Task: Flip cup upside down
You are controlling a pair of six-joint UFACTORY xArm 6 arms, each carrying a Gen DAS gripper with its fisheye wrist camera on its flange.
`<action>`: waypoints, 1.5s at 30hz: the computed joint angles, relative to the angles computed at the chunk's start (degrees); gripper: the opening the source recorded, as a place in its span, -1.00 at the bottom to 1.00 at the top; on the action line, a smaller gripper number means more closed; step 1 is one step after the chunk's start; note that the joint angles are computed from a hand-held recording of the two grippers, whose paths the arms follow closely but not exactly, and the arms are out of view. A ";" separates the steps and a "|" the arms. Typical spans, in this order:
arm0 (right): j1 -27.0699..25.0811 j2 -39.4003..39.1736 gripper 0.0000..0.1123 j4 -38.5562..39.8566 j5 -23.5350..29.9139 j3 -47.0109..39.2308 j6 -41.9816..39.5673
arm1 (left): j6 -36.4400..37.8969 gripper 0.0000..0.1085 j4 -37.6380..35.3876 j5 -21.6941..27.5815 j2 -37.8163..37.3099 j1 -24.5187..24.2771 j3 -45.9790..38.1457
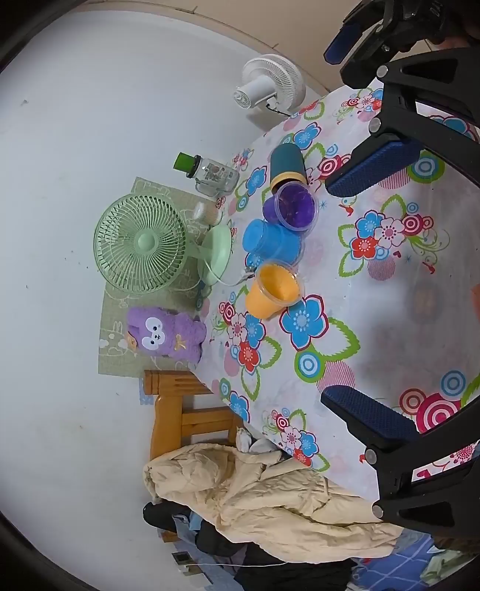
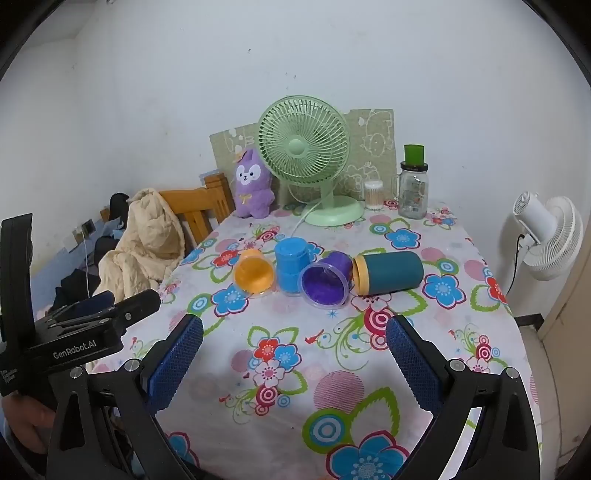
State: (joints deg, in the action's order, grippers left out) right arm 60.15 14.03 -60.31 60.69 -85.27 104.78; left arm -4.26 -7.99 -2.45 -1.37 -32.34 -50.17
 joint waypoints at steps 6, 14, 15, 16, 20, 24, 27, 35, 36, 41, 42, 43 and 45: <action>-0.20 0.44 0.79 0.55 -0.80 0.16 0.20 | 0.24 0.89 -0.42 0.01 0.22 0.04 0.13; -1.01 1.41 0.79 2.03 -1.83 -0.52 -0.92 | 6.32 0.89 -7.60 1.48 0.93 -0.21 -0.45; -1.22 1.53 0.79 2.16 -2.20 -0.46 -1.04 | 7.02 0.89 -8.37 1.72 1.11 -0.29 -0.53; -1.53 1.73 0.79 2.38 -2.61 -0.56 -1.30 | 8.34 0.89 -9.80 2.21 1.50 -0.44 -0.78; -3.72 3.07 0.79 4.91 -4.50 -1.39 -3.80 | 8.24 0.89 -9.45 4.49 3.91 -0.02 -2.96; -6.39 4.47 0.79 6.37 -7.43 -2.37 -5.81 | 6.96 0.89 -8.28 6.46 6.60 1.00 -5.53; -8.16 6.19 0.79 9.68 -8.75 -4.22 -9.70 | 7.23 0.89 -8.46 7.55 8.72 1.66 -7.72; -12.91 12.82 0.79 13.52 -11.67 -12.10 -19.60 | 3.38 0.89 -2.90 10.96 15.63 3.11 -16.23; -13.70 13.68 0.79 14.58 -12.27 -12.99 -20.99 | 2.68 0.89 -1.96 11.50 16.51 3.18 -17.38; -16.42 18.74 0.79 19.46 -10.35 -19.80 -29.18 | 1.26 0.89 0.72 14.31 21.12 3.21 -23.49; -16.98 19.41 0.79 20.02 -11.41 -20.55 -29.57 | 1.21 0.89 0.79 14.82 21.73 3.24 -24.39; -17.63 20.52 0.79 20.47 -11.28 -22.16 -31.04 | 1.18 0.89 0.73 15.37 22.56 3.24 -25.58; -18.81 22.50 0.79 21.86 -10.12 -25.31 -34.04 | 0.90 0.89 0.98 16.24 23.52 3.26 -27.08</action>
State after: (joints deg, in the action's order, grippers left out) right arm 41.34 36.54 -38.45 50.57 -110.58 70.74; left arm -3.37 -7.01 13.79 22.16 -29.08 -77.24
